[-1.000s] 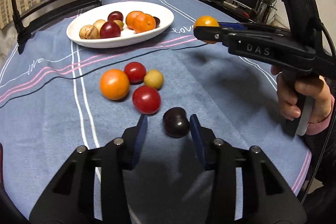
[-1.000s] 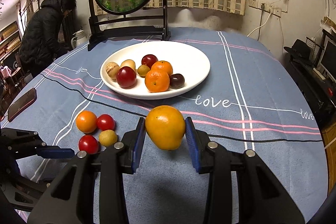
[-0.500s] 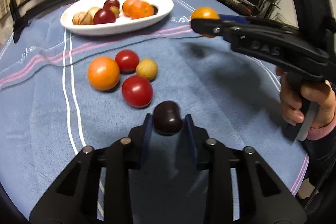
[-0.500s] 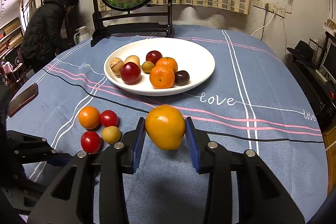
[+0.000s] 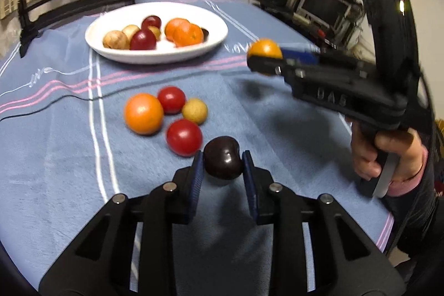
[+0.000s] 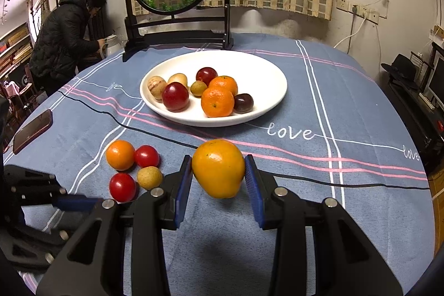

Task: Organize fruits
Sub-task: 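Carry the mango and plum over the plate and open both tools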

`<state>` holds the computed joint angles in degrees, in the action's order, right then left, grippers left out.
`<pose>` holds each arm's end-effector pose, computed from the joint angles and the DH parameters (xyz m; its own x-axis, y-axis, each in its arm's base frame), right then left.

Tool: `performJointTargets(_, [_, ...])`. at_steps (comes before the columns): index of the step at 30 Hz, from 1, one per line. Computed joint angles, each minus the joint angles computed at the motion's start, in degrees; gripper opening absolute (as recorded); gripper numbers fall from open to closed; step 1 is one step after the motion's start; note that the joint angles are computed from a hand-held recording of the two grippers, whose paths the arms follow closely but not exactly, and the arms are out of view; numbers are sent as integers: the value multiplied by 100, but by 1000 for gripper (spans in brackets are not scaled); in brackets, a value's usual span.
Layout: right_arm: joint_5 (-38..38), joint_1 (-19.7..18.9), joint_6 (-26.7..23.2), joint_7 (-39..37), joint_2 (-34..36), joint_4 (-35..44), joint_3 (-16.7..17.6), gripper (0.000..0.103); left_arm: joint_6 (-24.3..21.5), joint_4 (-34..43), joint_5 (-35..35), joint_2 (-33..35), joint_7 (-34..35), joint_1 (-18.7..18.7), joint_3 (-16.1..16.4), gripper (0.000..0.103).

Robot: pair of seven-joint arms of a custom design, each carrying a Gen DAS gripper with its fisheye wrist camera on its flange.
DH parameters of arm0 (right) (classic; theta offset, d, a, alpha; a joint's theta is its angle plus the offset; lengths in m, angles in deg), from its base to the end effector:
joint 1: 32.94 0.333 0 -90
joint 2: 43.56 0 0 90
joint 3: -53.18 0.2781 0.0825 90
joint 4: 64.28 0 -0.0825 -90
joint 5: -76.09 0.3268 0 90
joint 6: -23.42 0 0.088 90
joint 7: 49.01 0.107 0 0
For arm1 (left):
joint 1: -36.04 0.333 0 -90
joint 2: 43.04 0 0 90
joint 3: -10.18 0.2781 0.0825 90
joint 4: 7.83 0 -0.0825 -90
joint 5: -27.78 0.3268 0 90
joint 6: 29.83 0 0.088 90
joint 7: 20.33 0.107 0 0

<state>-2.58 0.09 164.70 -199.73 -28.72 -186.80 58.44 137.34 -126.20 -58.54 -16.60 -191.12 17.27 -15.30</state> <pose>0.4132 0.3274 0.2951 -0.2934 -0.9556 -0.0283 -0.6355 0.2171 -0.7410 0.4257 -0.3220 0.2375 -0.8477 -0.4824 0.2206 -0.4961 0.5738 -0.6516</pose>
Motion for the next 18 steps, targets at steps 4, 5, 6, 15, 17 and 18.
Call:
performJointTargets(4, [-272, 17, 6, 142, 26, 29, -32, 38, -272, 113, -23, -45, -117, 100, 76, 29])
performJointTargets(5, [-296, 9, -2, 145, 34, 38, -35, 38, -292, 179, 96, -21, -242, 86, 104, 29])
performJointTargets(6, [-328, -6, 4, 166, 39, 47, -45, 38, -272, 302, 237, 28, -428, 63, 132, 29])
performJointTargets(15, [-1380, -237, -144, 1381, 180, 271, -241, 38, 435, 1803, 1285, 843, -1784, -103, 38, 29])
performJointTargets(17, [-1625, -406, 25, 1749, 273, 377, -317, 38, 639, 2337, 1812, 1172, -2371, -332, 224, 29])
performJointTargets(18, [-1681, -476, 79, 1805, 343, 455, -343, 38, 602, 2682, 2161, 1374, -2838, -485, 420, 29])
